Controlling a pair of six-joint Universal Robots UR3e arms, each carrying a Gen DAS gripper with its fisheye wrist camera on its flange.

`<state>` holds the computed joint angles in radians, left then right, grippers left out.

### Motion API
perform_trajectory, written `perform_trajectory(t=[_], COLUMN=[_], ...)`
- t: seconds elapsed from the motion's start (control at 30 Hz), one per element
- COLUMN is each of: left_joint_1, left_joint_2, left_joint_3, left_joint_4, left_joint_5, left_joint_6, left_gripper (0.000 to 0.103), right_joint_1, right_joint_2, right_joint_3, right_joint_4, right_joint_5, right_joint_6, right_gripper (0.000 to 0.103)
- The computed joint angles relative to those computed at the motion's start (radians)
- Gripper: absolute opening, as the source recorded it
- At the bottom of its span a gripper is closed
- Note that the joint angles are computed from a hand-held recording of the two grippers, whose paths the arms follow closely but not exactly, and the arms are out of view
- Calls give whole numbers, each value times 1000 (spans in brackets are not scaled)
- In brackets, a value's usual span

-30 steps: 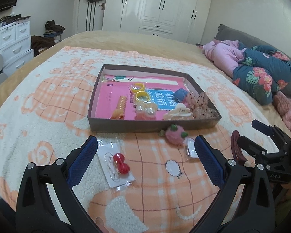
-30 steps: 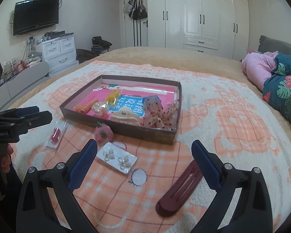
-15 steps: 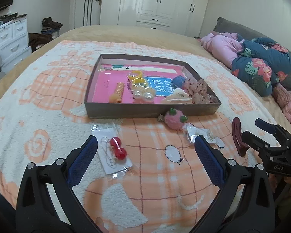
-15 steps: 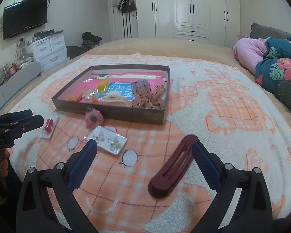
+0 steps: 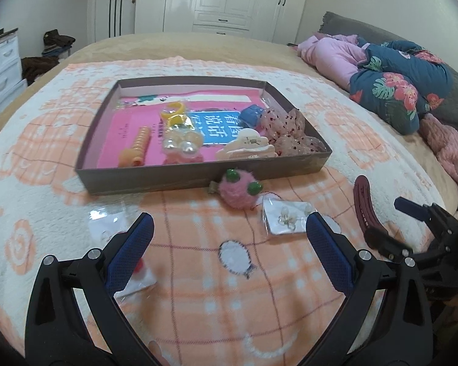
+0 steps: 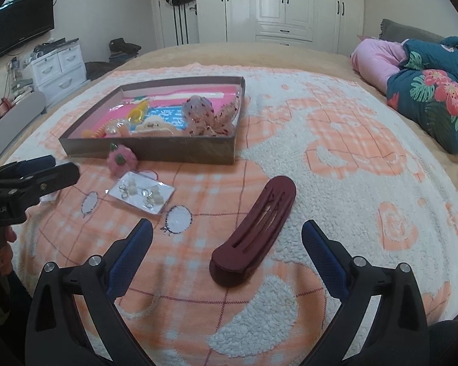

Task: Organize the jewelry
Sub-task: 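Grasp the pink pom-pom hair tie with the left tool while the right tool grasps the maroon barrette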

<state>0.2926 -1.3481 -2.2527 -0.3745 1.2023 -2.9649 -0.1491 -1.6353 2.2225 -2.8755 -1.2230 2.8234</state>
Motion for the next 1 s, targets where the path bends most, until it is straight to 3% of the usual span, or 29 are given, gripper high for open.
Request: perform_trajectory(t=[0.2, 0.33, 0.43, 0.53, 0.6, 0.77, 1.0], left_joint_1=[-46, -70, -86, -95, -101, -100, -93], left_joint_2=[-145, -220, -269, -306, -331, -364, -339], left_joint_3=[95, 143, 172, 195, 210, 237, 221], left_joint_4=[26, 42, 55, 60, 64, 57, 70], left_joint_5=[17, 24, 38, 47, 58, 66, 54], left_joint_6=[-42, -68, -81, -97, -107, -125, -114], left_gripper=[87, 86, 83, 79, 73, 45, 39], right_joint_1=[9, 9, 18, 19, 18, 14, -8], right_joint_2=[58, 105, 121, 123, 115, 104, 67], right_joint_3=[-29, -65, -68, -66, -58, -55, -31], right_joint_4=[22, 66, 37, 36, 33, 31, -3], right_joint_5=[-22, -22, -34, -18, 1, 40, 98], right_joint_6=[18, 45, 49, 29, 16, -1, -5], right_gripper=[89, 71, 42, 32, 31, 31, 31])
